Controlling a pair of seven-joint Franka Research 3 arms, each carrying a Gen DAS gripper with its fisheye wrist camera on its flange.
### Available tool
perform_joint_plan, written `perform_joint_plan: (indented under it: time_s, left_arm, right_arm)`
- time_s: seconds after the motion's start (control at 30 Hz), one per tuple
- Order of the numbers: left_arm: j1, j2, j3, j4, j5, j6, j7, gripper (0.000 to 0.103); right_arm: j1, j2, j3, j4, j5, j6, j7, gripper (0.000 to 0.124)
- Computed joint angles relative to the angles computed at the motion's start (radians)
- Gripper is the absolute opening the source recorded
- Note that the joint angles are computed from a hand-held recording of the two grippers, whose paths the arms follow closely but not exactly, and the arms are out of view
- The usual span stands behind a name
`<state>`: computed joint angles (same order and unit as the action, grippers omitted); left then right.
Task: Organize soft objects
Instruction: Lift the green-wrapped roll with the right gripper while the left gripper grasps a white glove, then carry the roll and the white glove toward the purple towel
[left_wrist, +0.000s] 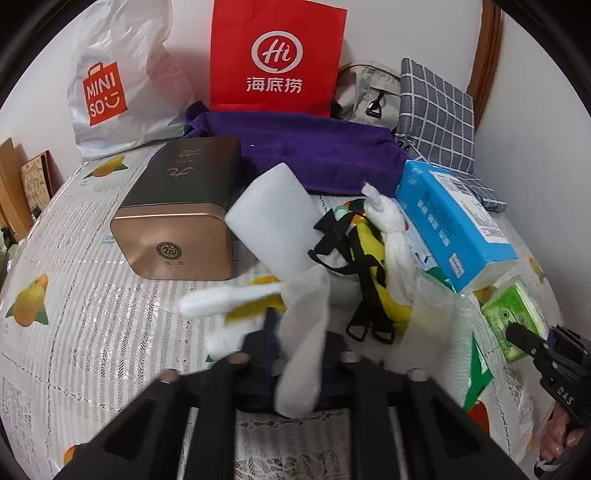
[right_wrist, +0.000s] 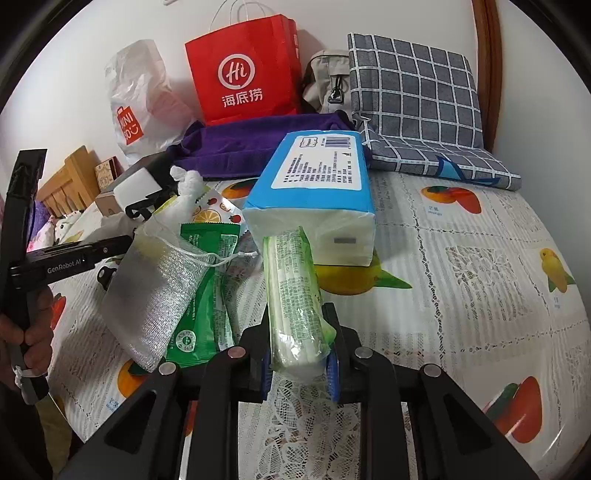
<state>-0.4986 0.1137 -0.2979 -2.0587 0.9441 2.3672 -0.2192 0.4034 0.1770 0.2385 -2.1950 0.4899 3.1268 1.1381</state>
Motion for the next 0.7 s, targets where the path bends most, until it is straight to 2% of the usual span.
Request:
perform_joint_plan:
  time_s: [0.1, 0.2, 0.33, 0.5, 0.7]
  left_arm:
    - [-0.006, -0.023, -0.006, -0.012, 0.009, -0.011, -0.01, 0.012]
    - [-0.003, -0.059, -0.013, -0.034, 0.013, -0.001, -0.029, 0.012]
    - [0.013, -0.113, -0.026, -0.073, 0.002, 0.029, -0.056, 0.011]
    - [0.018, -0.174, -0.059, -0.095, 0.006, -0.026, -0.071, 0.011]
    - [0.026, -0.244, -0.091, -0.124, -0.011, -0.073, -0.093, 0.011]
  right_arm:
    - [0.038, -0.013, -0.043, -0.015, -0.05, 0.011, 0.053, 0.021]
    - [0.015, -0.031, -0.023, -0.02, -0.027, -0.005, 0.054, 0.021]
    - [0.013, -0.069, -0.029, -0.037, 0.001, -0.033, 0.072, 0.021]
    - [0.02, -0.126, -0.028, -0.067, 0.078, -0.039, 0.031, 0.021]
    - [0.055, -0.177, -0.054, -0.097, 0.042, -0.032, 0.072, 0.021]
